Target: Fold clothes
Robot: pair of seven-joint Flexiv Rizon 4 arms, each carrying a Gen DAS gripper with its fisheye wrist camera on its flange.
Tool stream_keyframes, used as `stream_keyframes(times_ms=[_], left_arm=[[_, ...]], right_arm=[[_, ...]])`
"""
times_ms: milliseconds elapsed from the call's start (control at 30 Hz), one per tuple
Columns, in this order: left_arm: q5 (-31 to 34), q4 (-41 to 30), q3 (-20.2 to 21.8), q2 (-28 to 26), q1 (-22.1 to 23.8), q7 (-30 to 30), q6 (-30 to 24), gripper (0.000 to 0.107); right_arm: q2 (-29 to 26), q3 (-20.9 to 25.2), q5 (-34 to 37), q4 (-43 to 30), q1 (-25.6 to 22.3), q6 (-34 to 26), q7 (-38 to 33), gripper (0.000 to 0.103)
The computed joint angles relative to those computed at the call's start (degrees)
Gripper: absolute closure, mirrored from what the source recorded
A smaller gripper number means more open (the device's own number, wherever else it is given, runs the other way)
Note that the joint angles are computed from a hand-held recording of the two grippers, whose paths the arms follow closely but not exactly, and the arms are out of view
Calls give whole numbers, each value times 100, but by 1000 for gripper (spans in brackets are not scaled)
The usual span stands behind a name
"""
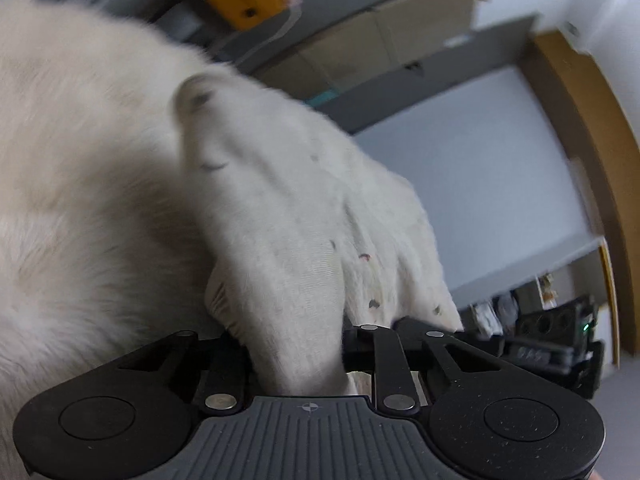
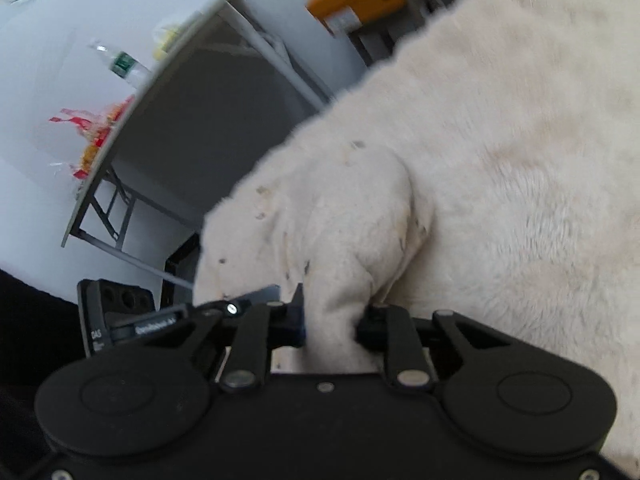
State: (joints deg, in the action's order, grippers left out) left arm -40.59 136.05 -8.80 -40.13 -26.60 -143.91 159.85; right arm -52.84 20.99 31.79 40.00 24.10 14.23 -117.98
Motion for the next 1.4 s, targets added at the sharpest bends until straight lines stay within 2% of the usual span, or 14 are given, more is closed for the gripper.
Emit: stream_keyframes(times_ms=[100, 233, 500, 700, 767, 800, 867, 933, 967, 1033, 1133, 1200, 1300, 1400], left_arm=[[-179, -98, -71, 406, -206, 678, -154, 87], [-101, -466, -1293, 637, 477, 1814, -89, 87], [616, -2080, -1444, 390, 284, 2539, -1439, 87], [936, -3831, 516, -477, -1274, 1875, -3492, 81], [354, -4234, 1274, -823, -1817, 2079, -4313, 58], [-495, -4372, 1617, -1041, -2131, 2702, -4881, 58], [-1083, -4334, 1763, -1140, -2279, 3148, -5240, 67], [-423, -3794, 1183, -934, -1809, 2855, -4564, 65], [-387, -3543, 924, -823, -1665, 3056, -4214, 53], [-1169, -3375, 578, -719, -1707, 4075, -3700, 43], [-1103, -3289, -511, -725, -1056, 4456, -3250, 43], [-1165, -3411, -815, -883, -1041, 4531, -3149, 43], [-2171, -4294, 24, -1101, -1978, 5239, -3946, 51], [-2188, -4724, 1326, -1400, -2969, 4750, -4841, 53]], right_arm=[[758, 87, 185, 938, -281, 493, -201, 86], [1610, 45, 436, 1713, -768, 716, 122, 86], [3161, -322, 1109, 2958, -1848, 728, 274, 85], [3172, -817, 1466, 3419, -2358, 762, 147, 83], [2901, -926, 1134, 3540, -2276, 946, 106, 66], [2764, -993, 816, 3644, -2181, 1125, 84, 62], [2529, -1190, -53, 4002, -1840, 1715, 397, 62], [2484, -1260, -523, 4494, -1713, 2488, 452, 61], [2522, -1162, -446, 4609, -1802, 2726, 388, 61], [2832, -876, -44, 5084, -2061, 3555, 105, 59], [3347, -561, 349, 5767, -2222, 4495, -309, 47], [3616, -404, 737, 6048, -2316, 4758, -473, 44], [3957, -415, 957, 6705, -2074, 5543, -364, 42], [4144, -674, 331, 7634, -1519, 6886, 504, 40]])
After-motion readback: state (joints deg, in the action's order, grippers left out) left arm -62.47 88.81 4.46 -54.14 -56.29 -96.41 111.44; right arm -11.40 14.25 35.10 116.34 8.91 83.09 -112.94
